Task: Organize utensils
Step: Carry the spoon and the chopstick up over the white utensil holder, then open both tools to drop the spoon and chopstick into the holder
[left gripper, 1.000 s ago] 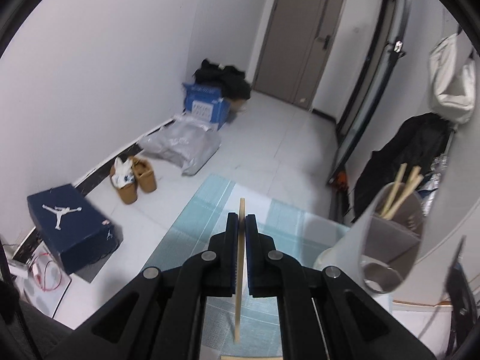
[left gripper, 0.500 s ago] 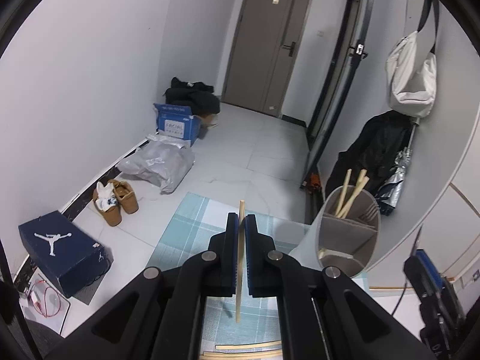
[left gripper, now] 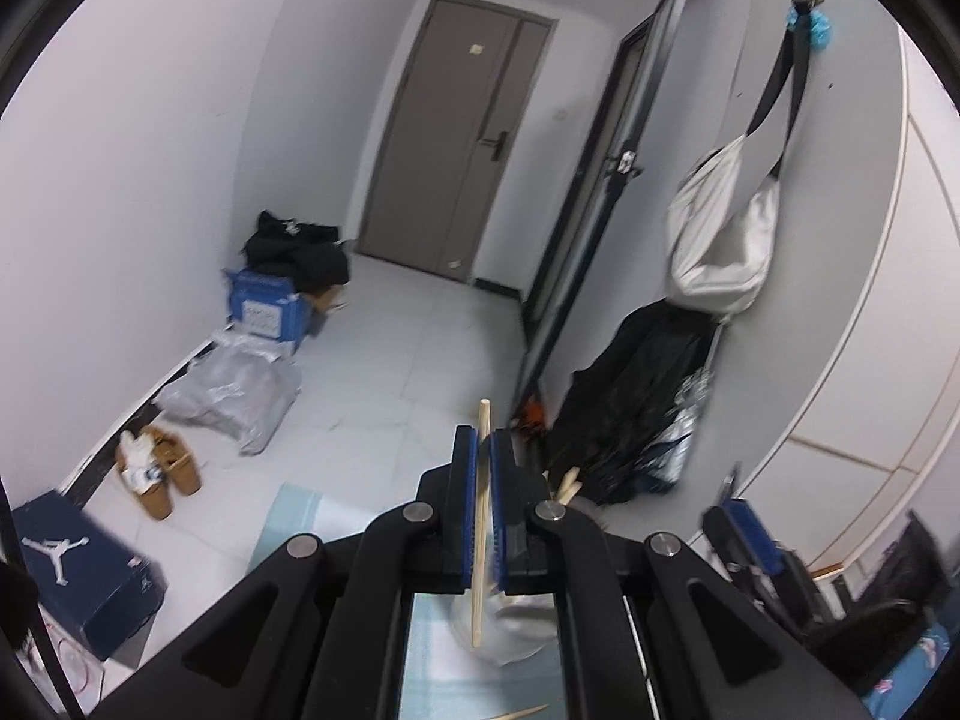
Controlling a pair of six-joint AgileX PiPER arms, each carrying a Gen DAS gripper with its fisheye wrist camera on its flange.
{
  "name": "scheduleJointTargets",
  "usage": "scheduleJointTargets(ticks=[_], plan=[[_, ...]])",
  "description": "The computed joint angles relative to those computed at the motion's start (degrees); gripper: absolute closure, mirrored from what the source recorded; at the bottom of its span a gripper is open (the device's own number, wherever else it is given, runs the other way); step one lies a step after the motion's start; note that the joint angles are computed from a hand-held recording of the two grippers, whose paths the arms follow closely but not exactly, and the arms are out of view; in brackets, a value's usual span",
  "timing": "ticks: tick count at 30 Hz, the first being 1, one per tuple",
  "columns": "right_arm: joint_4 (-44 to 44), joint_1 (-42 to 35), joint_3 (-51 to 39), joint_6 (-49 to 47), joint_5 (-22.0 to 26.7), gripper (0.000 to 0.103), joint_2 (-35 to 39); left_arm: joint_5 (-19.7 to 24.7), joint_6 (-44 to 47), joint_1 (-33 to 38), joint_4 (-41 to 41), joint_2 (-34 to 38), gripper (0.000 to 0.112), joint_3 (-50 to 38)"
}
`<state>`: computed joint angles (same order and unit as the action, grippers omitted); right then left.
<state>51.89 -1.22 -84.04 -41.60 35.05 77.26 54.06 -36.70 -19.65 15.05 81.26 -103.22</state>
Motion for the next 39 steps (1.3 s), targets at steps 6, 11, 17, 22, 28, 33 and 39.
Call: scheduleJointTargets(ticks=[6, 11, 17, 22, 28, 33, 39], plan=[[-3.3, 1.3, -10.5, 5.5, -4.2, 0.069, 8.5, 1.8, 6.6, 2.2, -5.7, 6.3, 0.111, -11.1], [-8.0, 3.6, -16.8, 12.3, -8.7, 0.069, 15.0, 2.8, 11.3, 4.9, -10.9, 11.8, 0.111, -16.9], [-10.5, 4.9, -20.0, 18.1, -11.9, 0.069, 20.6, 2.5, 14.2, 6.8, -15.1, 15.0, 0.111, -18.1], [-9.4, 6.4, -18.0, 18.4, -16.1, 0.069, 21.9, 2.8, 17.1, 7.6, -17.7, 17.4, 0.111, -19.0], [-4.5, 7.5, -14.2, 13.6, -20.9, 0.069, 22.0, 4.0, 19.1, 8.5, -19.8, 19.5, 0.111, -20.9], [2.2, 8.3, -12.0, 6.6, -24.1, 0.069, 22.0, 3.8, 19.8, 8.2, -19.5, 19.7, 0.111, -20.4], [9.8, 9.5, -8.4, -2.0, -27.8, 0.069, 20.8, 4.2, 20.2, 8.0, -19.0, 20.8, 0.111, -21.6]])
